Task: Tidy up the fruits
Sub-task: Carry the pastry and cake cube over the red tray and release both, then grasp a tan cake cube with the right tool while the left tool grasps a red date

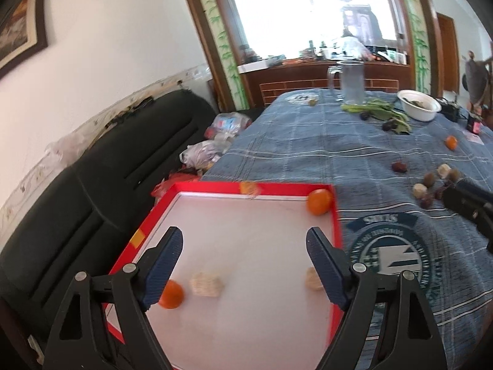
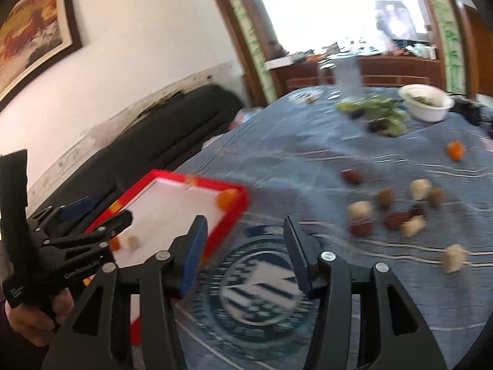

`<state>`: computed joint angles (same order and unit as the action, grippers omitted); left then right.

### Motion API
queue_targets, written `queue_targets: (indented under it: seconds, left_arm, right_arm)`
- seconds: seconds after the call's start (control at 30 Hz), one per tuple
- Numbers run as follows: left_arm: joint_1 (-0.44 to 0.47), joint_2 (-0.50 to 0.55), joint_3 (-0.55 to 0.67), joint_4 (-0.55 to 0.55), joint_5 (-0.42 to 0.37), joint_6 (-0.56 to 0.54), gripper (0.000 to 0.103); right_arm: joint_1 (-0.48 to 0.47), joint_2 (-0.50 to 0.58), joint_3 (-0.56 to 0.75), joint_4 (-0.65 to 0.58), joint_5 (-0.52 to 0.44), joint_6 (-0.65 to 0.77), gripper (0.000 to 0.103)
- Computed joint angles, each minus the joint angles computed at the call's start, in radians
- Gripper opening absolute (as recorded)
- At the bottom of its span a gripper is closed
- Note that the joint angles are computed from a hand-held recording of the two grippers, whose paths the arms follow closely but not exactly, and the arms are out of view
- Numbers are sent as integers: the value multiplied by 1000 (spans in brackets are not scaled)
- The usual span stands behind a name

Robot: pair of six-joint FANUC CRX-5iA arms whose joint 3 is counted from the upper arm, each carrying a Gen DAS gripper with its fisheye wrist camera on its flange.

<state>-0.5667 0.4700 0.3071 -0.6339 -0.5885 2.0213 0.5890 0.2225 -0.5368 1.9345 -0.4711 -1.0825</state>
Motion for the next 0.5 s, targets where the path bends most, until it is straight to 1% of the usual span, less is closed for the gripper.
queue_targets:
  seconds: [0.17,0.27,0.33,0.5]
  left_arm:
    - [-32,9,12,8,-3,-47,84]
    - [-46,15,20,11,-4,-70,84]
    - [-55,18,25,8,-5,-79,84]
    - [-78,33,43,12,-15,-102,84]
  right_arm:
    - [12,-85,-105,-48,-103,-24,58]
    - [5,-122,-153,-38,-139,-77,59]
    - [-10,-143,-179,-18,-148,-123,60]
    - [-49,-177,-218,32,-131,-221,60]
